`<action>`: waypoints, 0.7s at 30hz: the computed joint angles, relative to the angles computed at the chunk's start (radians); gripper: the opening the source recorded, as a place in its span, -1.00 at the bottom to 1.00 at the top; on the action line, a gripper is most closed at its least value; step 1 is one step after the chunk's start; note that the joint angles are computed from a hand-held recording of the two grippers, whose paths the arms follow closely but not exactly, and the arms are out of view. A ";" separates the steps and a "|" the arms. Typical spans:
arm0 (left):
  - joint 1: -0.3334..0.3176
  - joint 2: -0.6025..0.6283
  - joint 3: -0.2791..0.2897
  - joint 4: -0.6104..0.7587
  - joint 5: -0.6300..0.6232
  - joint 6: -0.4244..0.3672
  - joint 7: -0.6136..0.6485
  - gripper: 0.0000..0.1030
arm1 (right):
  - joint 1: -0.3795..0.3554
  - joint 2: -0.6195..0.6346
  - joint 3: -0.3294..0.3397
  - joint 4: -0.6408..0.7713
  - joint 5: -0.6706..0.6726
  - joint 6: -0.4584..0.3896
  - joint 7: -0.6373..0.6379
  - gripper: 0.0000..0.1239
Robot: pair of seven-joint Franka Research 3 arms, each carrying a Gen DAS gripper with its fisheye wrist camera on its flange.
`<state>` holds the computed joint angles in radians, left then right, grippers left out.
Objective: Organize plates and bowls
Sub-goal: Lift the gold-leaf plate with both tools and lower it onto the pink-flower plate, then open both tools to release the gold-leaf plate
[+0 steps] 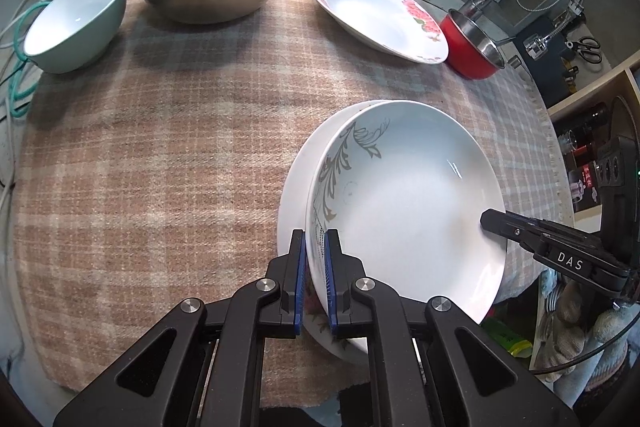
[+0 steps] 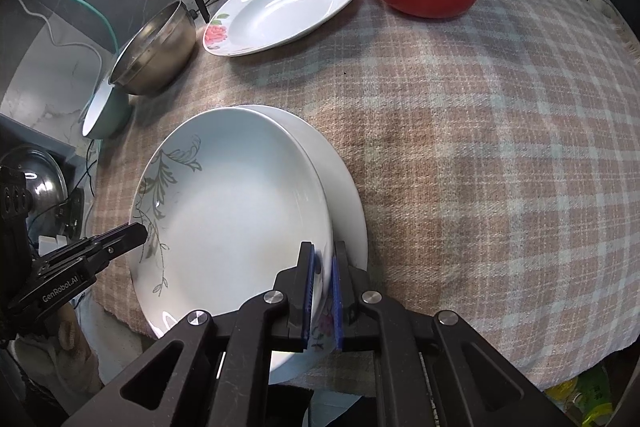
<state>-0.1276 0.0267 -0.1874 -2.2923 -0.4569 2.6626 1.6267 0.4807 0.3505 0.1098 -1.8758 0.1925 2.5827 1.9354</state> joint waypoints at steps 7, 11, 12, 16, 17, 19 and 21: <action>0.003 0.001 0.000 0.004 -0.007 0.001 0.009 -0.86 | 0.000 0.000 -0.001 0.001 -0.002 0.000 -0.005 -0.84; 0.004 -0.012 0.003 -0.004 -0.014 0.011 0.017 -0.83 | -0.001 -0.011 -0.005 -0.012 -0.006 0.012 0.007 -0.84; 0.004 -0.017 0.005 -0.007 -0.009 0.014 0.013 -0.83 | -0.004 -0.016 -0.005 -0.018 -0.002 0.017 0.006 -0.84; 0.005 -0.032 0.015 -0.013 -0.024 0.019 0.014 -0.83 | -0.002 -0.039 -0.013 -0.042 -0.018 0.045 0.027 -0.84; 0.005 -0.036 0.017 -0.014 -0.022 0.023 0.010 -0.83 | -0.002 -0.045 -0.014 -0.046 -0.021 0.052 0.030 -0.84; 0.004 -0.046 0.021 -0.018 -0.007 0.032 -0.001 -0.83 | -0.003 -0.053 -0.015 -0.054 -0.026 0.066 0.036 -0.83; 0.002 -0.053 0.025 -0.018 -0.004 0.036 -0.005 -0.83 | -0.006 -0.060 -0.013 -0.060 -0.027 0.077 0.034 -0.82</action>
<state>-0.1255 -0.0264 -0.1623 -2.3105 -0.4612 2.6986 1.6221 0.4742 0.2904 0.0969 -1.9359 0.1656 2.6597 1.9696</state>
